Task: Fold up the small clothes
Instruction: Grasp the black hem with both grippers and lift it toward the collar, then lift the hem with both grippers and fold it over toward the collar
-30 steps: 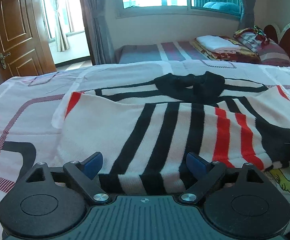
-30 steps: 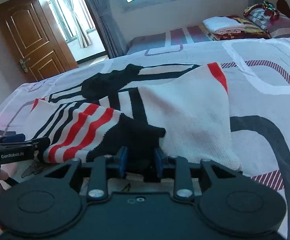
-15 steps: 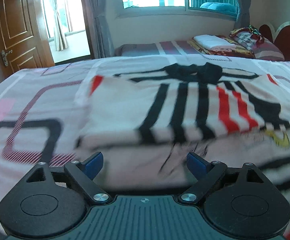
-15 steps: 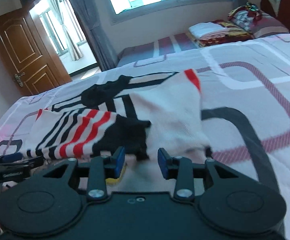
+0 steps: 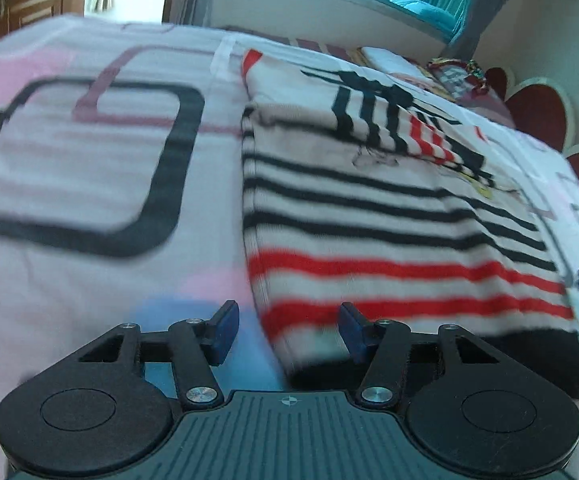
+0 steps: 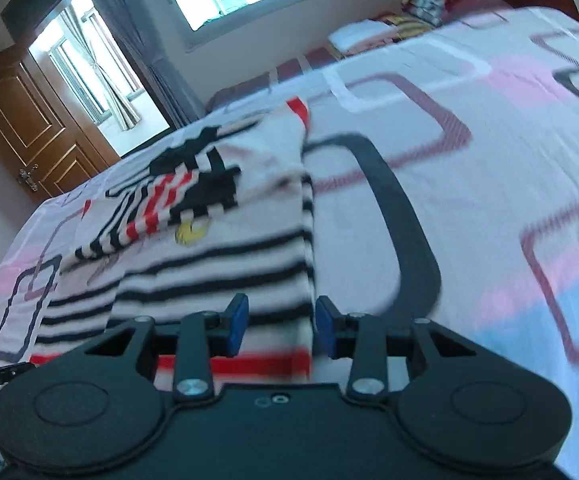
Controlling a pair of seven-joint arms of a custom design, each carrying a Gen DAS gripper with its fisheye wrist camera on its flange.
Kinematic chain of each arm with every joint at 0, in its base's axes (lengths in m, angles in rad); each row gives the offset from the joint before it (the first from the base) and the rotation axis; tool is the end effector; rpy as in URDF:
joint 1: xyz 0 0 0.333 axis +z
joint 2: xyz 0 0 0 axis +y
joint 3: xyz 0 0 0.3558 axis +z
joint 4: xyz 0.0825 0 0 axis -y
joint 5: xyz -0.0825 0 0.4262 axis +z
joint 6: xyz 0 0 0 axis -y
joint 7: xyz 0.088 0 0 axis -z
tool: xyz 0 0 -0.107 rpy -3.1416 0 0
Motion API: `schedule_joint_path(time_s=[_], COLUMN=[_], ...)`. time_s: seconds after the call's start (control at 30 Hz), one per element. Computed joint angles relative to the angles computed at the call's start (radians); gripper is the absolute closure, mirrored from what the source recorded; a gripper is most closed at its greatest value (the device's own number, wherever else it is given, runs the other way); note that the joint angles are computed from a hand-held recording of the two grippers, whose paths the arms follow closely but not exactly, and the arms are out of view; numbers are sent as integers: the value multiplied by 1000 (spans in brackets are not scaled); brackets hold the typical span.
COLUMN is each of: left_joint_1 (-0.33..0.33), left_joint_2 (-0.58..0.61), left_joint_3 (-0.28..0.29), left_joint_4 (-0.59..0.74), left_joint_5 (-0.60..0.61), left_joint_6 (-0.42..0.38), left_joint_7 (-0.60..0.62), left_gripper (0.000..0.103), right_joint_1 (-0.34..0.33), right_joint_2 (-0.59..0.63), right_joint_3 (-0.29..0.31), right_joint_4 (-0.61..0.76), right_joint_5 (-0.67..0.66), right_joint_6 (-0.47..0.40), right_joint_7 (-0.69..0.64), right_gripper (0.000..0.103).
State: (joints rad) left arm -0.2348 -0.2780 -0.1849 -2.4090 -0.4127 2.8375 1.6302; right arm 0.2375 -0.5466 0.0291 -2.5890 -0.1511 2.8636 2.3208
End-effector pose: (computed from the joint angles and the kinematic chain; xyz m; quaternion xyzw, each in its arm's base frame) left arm 0.4824 -0.1983 0.5117 -0.6127 0.7060 -0.3375 0.1114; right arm 0.4226 0.1255 0.5504 -0.5236 0.7515 -0.1623 0.3670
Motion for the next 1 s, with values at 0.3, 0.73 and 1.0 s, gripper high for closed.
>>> schedule_joint_path(time_s=[0.3,0.73,1.0], left_joint_1=[-207,-116,-79], left_joint_2=[-119,-66,-131], left_joint_3=[178,121,99], left_joint_4=[-105,-74,-139], left_joint_5=[-603,-901,-953], left_joint_6=[-106,-168,-189], left_joint_7=[364,517,538], left_gripper=[49,67,67], right_joint_1=[140,232,326], right_joint_2=[-174,-172,-199], right_joint_3=[-48,-91,-166], right_joint_4=[-184,-247,-291], right_joint_5=[156,172,218], right_joint_6=[27,165,228], right_joint_7=[85,204,159], right_gripper=[67,70,73])
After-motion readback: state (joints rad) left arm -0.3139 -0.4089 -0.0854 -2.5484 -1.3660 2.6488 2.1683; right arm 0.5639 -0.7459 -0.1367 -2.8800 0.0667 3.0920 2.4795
